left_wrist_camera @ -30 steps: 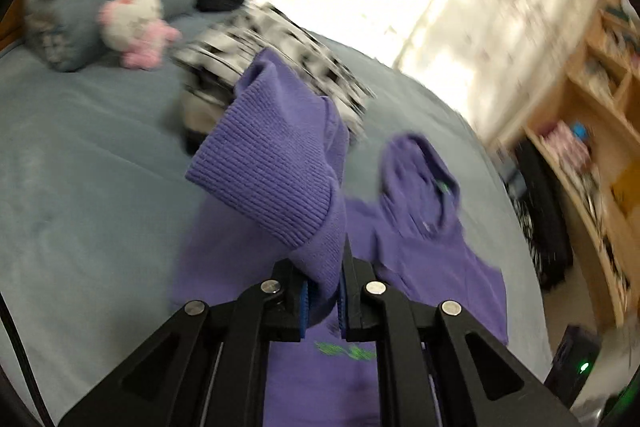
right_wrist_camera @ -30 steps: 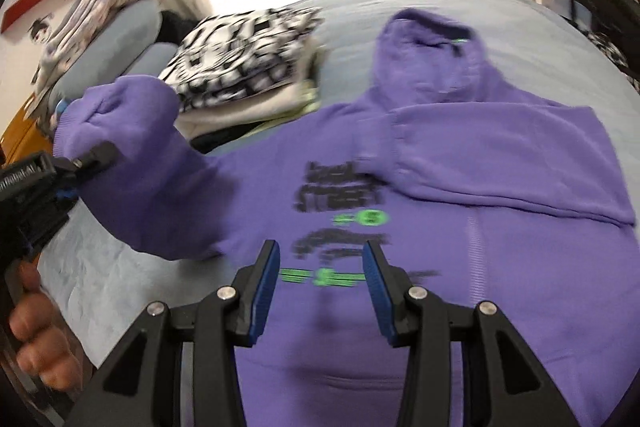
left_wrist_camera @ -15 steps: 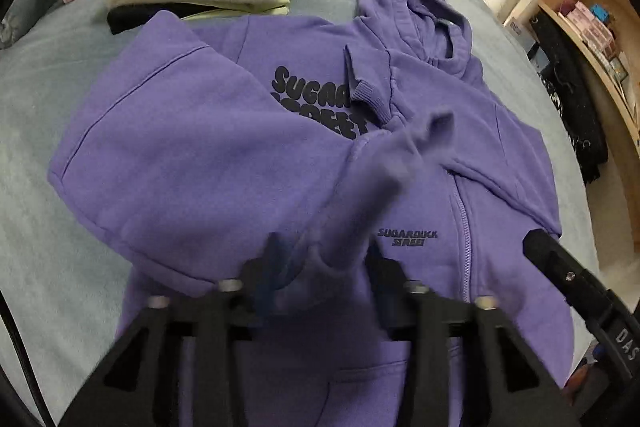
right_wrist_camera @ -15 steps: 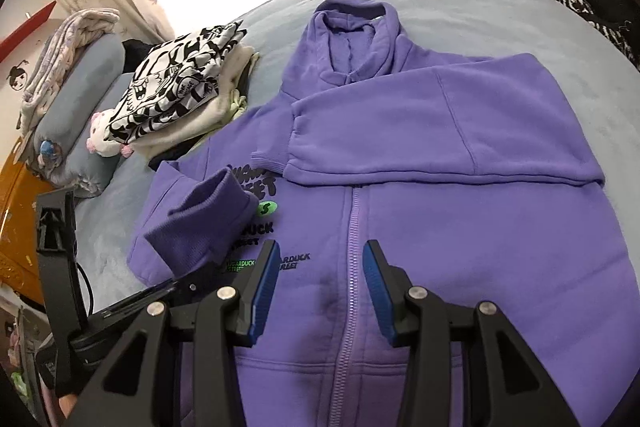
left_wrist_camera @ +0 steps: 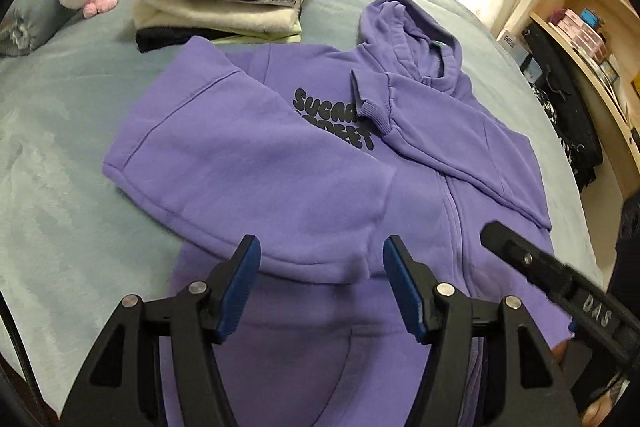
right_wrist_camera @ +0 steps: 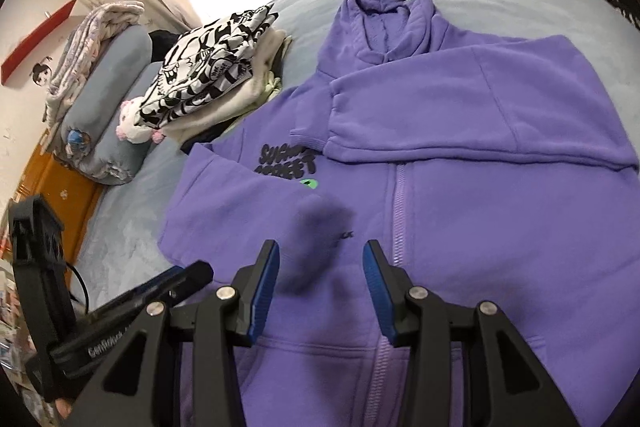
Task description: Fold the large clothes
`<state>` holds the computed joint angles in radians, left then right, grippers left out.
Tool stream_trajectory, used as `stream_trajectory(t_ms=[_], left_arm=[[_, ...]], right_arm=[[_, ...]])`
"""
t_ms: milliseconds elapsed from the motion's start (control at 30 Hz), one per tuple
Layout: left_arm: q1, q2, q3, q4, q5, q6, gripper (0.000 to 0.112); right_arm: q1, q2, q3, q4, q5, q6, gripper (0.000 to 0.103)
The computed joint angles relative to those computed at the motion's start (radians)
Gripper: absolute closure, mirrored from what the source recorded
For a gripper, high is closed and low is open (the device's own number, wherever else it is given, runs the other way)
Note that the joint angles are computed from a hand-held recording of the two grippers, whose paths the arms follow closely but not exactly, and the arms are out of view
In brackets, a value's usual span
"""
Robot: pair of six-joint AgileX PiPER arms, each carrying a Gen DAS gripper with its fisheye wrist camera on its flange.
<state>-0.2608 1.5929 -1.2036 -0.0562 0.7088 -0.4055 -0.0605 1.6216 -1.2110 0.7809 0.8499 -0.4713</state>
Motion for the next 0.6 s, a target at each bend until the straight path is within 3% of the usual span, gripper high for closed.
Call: stream_trajectory(t_ms=[100, 333, 500, 600], left_arm=[[0.002, -0.037, 0.035, 0.014, -0.014, 0.007, 0.050], [0.050, -0.092, 0.098, -0.013, -0.036, 0.068, 0.050], [0.096, -0.096, 0.124, -0.052, -0.050, 0.103, 0.050], [0.119, -0.099, 0.140, -0.070, -0.062, 0.122, 0.050]], right_arm=[[-0.019, 0.031, -0.011, 0.060, 0.056, -0.006, 0.046], [-0.008, 0.096, -0.013, 0.051, 0.081, 0.055, 0.046], [0.023, 0.163, -0.029, 0.081, 0.078, 0.050, 0.046], [0.066, 0.200, -0.061, 0.069, 0.030, 0.053, 0.046]])
